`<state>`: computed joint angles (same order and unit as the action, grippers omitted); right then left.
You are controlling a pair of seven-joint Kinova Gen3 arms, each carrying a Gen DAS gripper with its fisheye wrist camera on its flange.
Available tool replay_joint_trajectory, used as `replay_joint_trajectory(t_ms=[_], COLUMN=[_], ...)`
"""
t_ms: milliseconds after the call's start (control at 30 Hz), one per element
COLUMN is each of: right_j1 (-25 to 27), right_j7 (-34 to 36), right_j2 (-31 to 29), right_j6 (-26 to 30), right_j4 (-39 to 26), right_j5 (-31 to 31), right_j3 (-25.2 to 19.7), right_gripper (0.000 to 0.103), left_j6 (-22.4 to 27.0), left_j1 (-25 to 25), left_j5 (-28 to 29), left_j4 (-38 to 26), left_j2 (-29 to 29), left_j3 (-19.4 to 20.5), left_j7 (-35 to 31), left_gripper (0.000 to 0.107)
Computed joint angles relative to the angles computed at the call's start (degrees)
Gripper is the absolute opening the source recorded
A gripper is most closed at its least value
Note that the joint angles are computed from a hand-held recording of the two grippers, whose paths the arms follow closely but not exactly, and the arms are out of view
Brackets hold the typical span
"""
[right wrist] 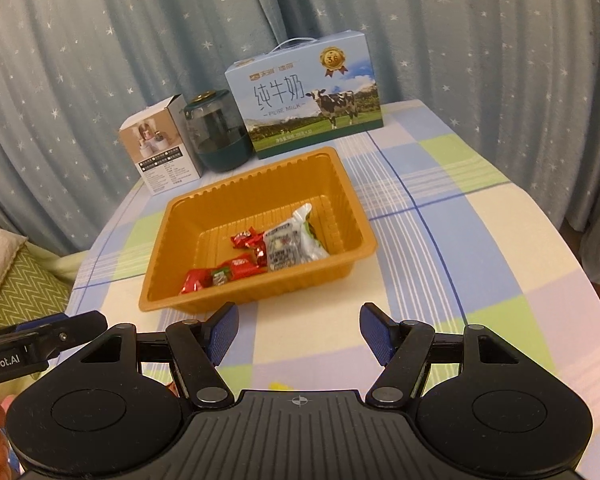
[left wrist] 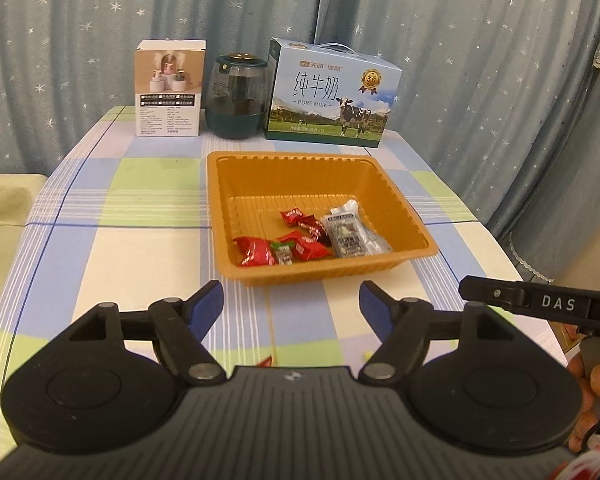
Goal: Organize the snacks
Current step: 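Withdraw both open tools from the tray toward the remaining candies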
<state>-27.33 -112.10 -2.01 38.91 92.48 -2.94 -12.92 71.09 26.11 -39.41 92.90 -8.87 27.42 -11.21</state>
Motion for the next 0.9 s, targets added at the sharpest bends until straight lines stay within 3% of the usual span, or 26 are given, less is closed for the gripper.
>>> replay_joint_trajectory(t_ms=[567,900], right_j1=[1.0,1.1], right_j7=[-8.2,-8.8], right_j2=[-8.9,-10.2], right_j6=[1.5,1.8], right_j4=[9.2,11.1], right_j5=[1.2,1.8], right_j3=[-3.4,-4.3], right_gripper=[0.067,0.067], left_j6=[11.5,13.5], left_j1=[4.2,8.7], left_j5=[-0.5,-0.3], left_j4=[1.7,2.1], left_j2=[-0.7,0.6], left_j3=[8.6,7.0], left_j7=[15.7,19.3], left_gripper=[0.081,0.082])
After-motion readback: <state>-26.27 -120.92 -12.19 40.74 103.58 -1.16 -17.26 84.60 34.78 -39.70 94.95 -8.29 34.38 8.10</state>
